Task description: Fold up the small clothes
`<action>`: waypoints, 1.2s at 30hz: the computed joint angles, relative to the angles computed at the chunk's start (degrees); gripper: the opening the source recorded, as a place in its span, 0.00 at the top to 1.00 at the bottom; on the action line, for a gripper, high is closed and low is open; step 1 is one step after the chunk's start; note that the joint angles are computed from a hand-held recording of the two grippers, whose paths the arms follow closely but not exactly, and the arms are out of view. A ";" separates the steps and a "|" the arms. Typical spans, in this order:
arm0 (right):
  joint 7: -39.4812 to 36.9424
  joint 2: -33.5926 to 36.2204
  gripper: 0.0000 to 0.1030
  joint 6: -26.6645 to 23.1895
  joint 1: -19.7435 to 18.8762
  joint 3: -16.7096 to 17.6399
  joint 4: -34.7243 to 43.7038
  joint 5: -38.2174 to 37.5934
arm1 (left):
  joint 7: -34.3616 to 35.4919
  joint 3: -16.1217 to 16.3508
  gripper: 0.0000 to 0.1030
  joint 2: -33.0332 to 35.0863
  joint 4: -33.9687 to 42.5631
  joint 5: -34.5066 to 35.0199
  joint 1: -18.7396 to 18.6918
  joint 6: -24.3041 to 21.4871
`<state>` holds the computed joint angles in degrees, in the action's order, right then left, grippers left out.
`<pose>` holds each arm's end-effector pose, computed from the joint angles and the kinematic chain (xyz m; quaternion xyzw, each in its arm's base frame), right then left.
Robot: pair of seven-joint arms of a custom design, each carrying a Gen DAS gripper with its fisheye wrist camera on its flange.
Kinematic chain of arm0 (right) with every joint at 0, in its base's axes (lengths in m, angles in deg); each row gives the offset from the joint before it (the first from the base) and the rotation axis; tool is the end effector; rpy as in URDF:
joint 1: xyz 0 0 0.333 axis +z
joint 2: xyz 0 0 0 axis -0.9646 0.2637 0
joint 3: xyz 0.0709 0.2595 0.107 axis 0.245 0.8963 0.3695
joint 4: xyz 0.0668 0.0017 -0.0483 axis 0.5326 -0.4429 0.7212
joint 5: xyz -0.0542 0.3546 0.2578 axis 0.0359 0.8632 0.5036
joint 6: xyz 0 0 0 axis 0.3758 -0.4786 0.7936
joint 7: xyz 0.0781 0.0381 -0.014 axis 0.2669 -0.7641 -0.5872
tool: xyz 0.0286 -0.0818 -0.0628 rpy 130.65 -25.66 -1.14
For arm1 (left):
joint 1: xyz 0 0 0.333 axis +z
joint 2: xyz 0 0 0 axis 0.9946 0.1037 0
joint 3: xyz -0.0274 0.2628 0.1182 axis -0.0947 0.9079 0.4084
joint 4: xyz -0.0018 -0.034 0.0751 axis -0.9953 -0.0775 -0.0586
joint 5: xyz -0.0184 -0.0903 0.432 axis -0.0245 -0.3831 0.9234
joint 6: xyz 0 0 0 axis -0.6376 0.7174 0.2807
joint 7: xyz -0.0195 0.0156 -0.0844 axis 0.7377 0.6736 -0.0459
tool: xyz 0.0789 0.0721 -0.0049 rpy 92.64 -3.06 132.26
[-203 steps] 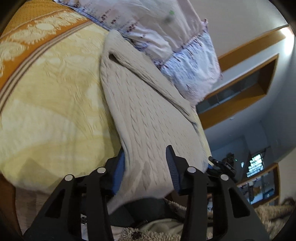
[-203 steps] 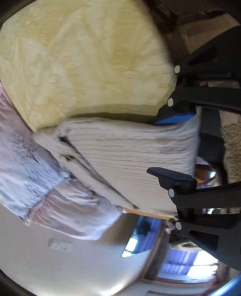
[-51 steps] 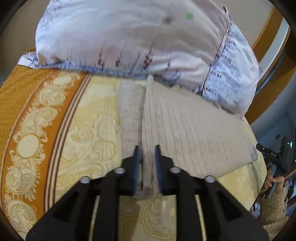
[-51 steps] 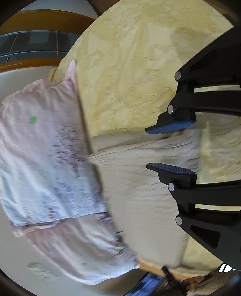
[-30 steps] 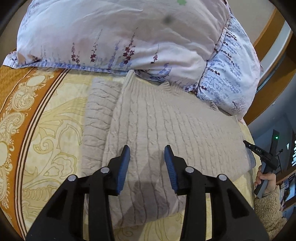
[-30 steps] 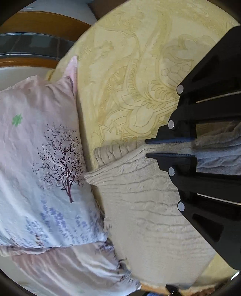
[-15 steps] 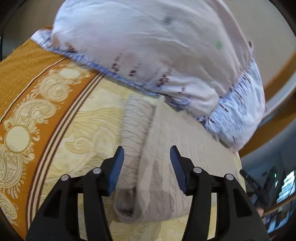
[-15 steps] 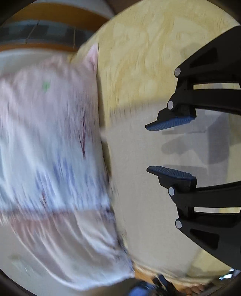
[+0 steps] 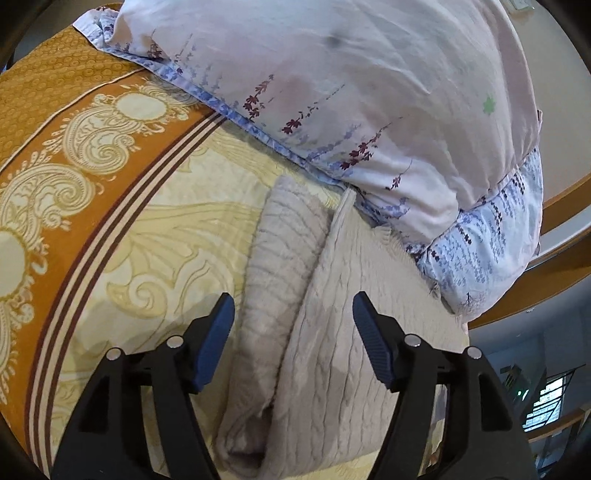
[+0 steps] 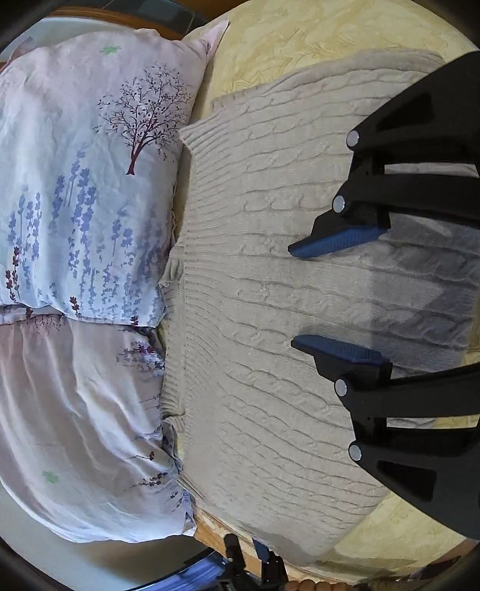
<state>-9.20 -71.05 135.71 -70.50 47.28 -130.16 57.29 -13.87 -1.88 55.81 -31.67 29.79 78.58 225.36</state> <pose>0.6330 -0.0188 0.5008 -0.7380 0.5153 -0.2228 0.3744 0.5945 -0.1043 0.5445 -0.8115 0.4257 -0.4001 0.0173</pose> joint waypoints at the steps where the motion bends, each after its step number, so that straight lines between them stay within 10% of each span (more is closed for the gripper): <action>1: -0.44 0.16 0.55 -1.09 -0.12 -0.23 0.43 0.91 | 0.31 0.14 0.36 0.37 0.34 -0.52 -0.10 0.13; 10: -2.33 0.14 0.52 -3.32 -0.72 -0.31 0.56 4.23 | -0.34 -0.73 0.38 3.13 2.88 -0.70 0.15 1.31; 20: -2.31 0.36 0.46 -7.87 -1.66 -0.80 1.45 7.70 | -3.33 -1.65 0.68 5.46 5.35 1.62 0.23 -0.35; 36: -5.41 -1.66 0.46 -15.56 -5.14 -3.61 1.80 17.78 | 9.51 -3.62 0.81 9.39 15.82 -14.11 -3.87 4.92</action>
